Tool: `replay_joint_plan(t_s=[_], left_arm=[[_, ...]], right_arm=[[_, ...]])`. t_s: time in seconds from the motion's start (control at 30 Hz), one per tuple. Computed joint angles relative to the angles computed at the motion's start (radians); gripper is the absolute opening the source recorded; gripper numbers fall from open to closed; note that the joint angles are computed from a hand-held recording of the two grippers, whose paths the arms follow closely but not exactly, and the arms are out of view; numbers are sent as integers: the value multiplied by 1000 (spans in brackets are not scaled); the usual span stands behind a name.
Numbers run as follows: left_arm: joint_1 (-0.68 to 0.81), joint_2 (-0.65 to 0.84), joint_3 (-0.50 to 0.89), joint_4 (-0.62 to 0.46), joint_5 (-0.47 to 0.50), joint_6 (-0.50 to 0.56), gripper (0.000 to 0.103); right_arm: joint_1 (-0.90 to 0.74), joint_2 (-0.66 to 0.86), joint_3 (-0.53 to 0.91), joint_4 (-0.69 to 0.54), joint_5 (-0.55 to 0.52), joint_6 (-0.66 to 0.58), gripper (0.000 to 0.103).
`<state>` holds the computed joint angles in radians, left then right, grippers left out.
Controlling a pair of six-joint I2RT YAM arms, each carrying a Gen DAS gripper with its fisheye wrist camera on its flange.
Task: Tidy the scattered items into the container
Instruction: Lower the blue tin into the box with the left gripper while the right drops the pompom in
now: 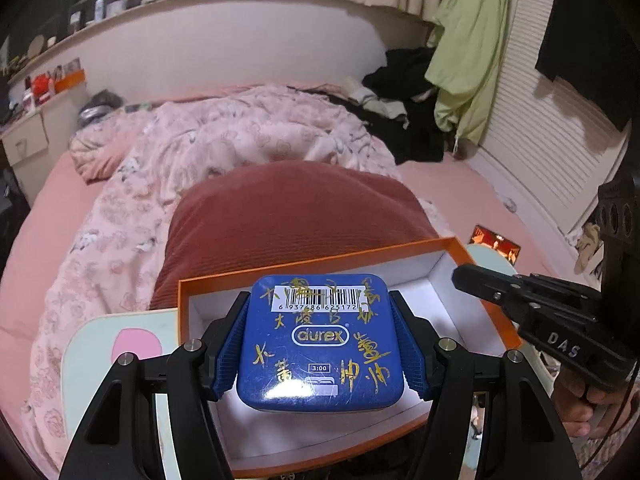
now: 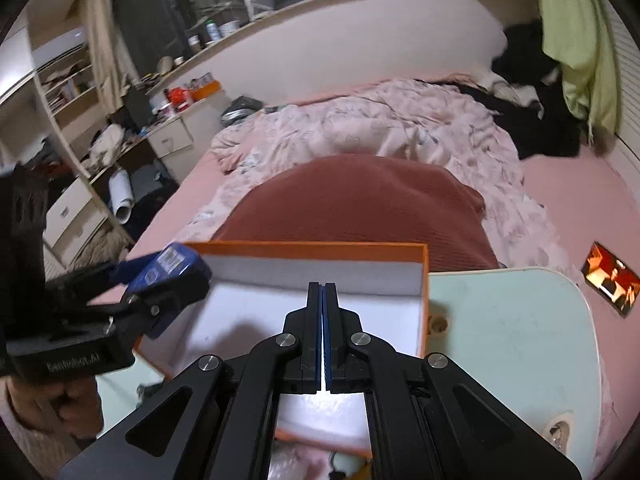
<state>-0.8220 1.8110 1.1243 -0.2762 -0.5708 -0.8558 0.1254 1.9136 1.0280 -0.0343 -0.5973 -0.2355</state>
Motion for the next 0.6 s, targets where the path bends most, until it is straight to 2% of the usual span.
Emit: replay_joint_plan(t_s=[0.1,0.13,0.17,0.2,0.27,0.3,0.37,0.47,0.6], left_arm=[[-45,-56,-54,2,-52,-10,65],[-53,-68,-63,-3,-61,-15,65],[-65,-85,-77,-5,-71,-24,65],[-75,-101,-92,-3,-76,-33,65],[-95,-127,-118,0,-90,-45,65],[-97,-132,-121,-3,-93,-44,65],[-101,-135,-123,-8,-98,-51,65],[-89,-137,-126,15,-83,-52,65],[-100,-129,-113,9,-94,-56,65]], right_arm=[[-46,-39,-16,-72,-66,-52,1],[-73,-63,-25,-121,-93,-88,8],[-113,-104,-57,-161,-130,-138,21],[-147,-142,-94,-173,-161,-177,30],[-230,-248,-216,-151,-212,-265,77],[-262,-287,-267,-135,-227,-305,83],[-367,-361,-387,-151,-258,-468,84],[-463,-373,-492,-172,-238,-639,84],[-479,-327,-583,-71,-202,-716,84]])
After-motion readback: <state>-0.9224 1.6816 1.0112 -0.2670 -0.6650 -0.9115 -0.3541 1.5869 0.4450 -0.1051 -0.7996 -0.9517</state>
